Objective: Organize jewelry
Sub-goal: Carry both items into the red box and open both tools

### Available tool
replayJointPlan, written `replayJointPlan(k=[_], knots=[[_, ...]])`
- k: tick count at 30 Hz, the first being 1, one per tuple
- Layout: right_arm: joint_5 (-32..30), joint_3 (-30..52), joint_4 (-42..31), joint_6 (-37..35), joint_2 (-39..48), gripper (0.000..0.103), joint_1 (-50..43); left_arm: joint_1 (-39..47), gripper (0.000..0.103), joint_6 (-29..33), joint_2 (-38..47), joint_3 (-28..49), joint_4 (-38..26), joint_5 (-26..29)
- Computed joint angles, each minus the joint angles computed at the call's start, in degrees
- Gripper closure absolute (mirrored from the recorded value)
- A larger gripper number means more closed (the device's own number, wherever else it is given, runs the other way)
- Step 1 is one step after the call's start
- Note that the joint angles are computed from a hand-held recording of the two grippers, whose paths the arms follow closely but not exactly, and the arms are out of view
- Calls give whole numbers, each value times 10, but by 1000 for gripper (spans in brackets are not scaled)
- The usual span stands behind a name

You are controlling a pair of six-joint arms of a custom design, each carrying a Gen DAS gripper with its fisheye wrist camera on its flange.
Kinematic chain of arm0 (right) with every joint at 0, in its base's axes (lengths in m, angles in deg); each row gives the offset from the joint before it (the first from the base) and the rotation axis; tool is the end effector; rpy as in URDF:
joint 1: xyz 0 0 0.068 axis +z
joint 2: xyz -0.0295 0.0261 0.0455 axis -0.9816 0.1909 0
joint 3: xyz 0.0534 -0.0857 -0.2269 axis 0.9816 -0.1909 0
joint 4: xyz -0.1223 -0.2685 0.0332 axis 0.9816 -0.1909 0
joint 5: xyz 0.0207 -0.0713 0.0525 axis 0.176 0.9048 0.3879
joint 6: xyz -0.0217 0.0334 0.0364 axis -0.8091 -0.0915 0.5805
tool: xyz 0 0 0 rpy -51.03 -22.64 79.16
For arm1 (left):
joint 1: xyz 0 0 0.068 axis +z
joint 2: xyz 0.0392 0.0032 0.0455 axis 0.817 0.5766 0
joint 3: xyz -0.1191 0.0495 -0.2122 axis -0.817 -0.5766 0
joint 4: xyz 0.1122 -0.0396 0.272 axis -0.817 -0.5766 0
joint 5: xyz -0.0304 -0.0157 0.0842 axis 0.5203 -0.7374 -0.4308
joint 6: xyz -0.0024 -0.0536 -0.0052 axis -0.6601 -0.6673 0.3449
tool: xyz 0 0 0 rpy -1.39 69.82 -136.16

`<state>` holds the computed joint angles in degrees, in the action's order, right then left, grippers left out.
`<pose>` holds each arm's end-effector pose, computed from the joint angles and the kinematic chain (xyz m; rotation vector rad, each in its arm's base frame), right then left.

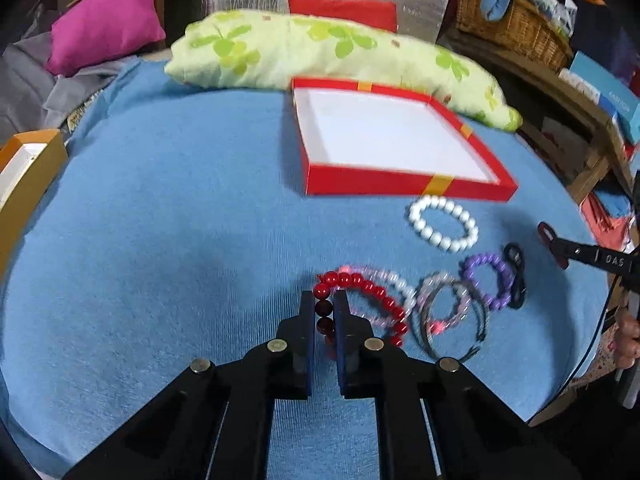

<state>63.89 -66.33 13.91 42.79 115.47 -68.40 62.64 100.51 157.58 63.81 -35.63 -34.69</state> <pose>0.1930 0.0280 0.1465 0.7830 2.3735 0.1020 0.3483 0.0286 0.1425 0.7903 2.3643 -0.4642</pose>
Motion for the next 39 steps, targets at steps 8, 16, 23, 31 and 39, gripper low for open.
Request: replayJointPlan(k=[8,16,23,31,39], knots=[[-20,-2,37,-13,-45,94,-8,-1,94,-10,-57,2,-4,64],[-58,74,147,-49,90,94,-52,-77,94,-116,-23,103,37,75],[-95,188,224,-65,299,94,-71,-136,94,-169,66,153,88,26],[-98,281,218,-76,444,80,-77,-168,92,-173,130,186,90,-37],[-65,237,234,-62,377,48,-76,-148,49,-164,73,121,147,-44]])
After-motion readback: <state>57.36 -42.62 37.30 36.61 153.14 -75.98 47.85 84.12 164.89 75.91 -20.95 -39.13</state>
